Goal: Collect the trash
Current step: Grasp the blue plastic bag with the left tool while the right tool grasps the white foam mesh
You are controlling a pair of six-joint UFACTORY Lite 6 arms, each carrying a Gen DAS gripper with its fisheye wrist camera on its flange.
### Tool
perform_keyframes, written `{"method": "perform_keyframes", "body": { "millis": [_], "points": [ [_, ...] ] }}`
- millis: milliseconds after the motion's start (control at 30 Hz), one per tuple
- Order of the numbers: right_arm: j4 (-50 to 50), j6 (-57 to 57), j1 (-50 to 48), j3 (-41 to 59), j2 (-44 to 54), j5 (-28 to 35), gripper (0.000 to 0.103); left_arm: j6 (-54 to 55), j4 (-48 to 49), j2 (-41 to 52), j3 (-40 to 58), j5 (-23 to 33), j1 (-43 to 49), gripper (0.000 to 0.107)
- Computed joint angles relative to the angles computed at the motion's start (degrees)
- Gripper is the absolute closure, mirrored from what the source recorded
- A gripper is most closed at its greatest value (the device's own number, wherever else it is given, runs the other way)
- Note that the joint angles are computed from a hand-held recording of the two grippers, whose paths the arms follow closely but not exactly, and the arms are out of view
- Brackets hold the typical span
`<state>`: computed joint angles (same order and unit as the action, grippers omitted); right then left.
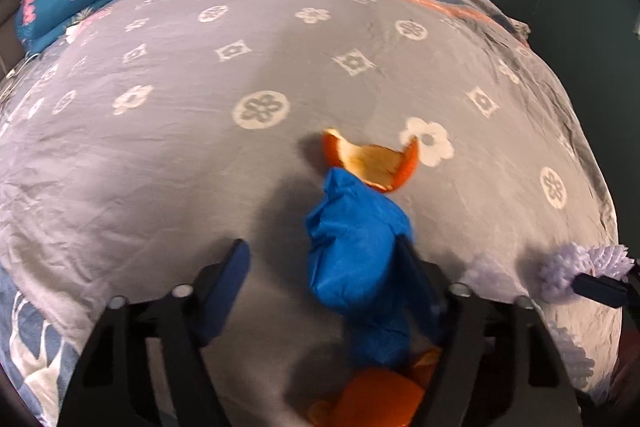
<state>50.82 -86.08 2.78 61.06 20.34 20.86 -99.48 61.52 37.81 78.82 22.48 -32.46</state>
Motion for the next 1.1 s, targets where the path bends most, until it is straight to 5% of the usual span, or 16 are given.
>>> {"method": "perform_keyframes", "body": {
  "millis": [133,200,267,500,1100],
  "points": [
    [5.41,-6.92,1.68,-2.57,-0.69,-3.58,0.050,-2.16,3.28,0.57,0.14,0.12,-1.20,0.073],
    [5.21,-7.01,2.27,-2.62,-0.17,-4.47,0.066,-2.13,3.56,0.34,0.11,0.35,-1.72,0.079],
    [2.65,-4.03,2.24,-1.64,0.51,-3.89,0.072,-2.42,4.06,-0.34,-0.33,0.73,-2.11,0.085],
    [-2.55,2.78,-2.48,3.75,1.44,8.92,0.075,-7.10,6.83,-5.01,-5.33,-0.78,-0.83,0.088],
    [-8.07,9.50,-13.14,1.44,-8.23,26.56,0.075,-18.63,11.76,-21.23,-19.30,0.93,-3.95,0.089]
  ]
}}
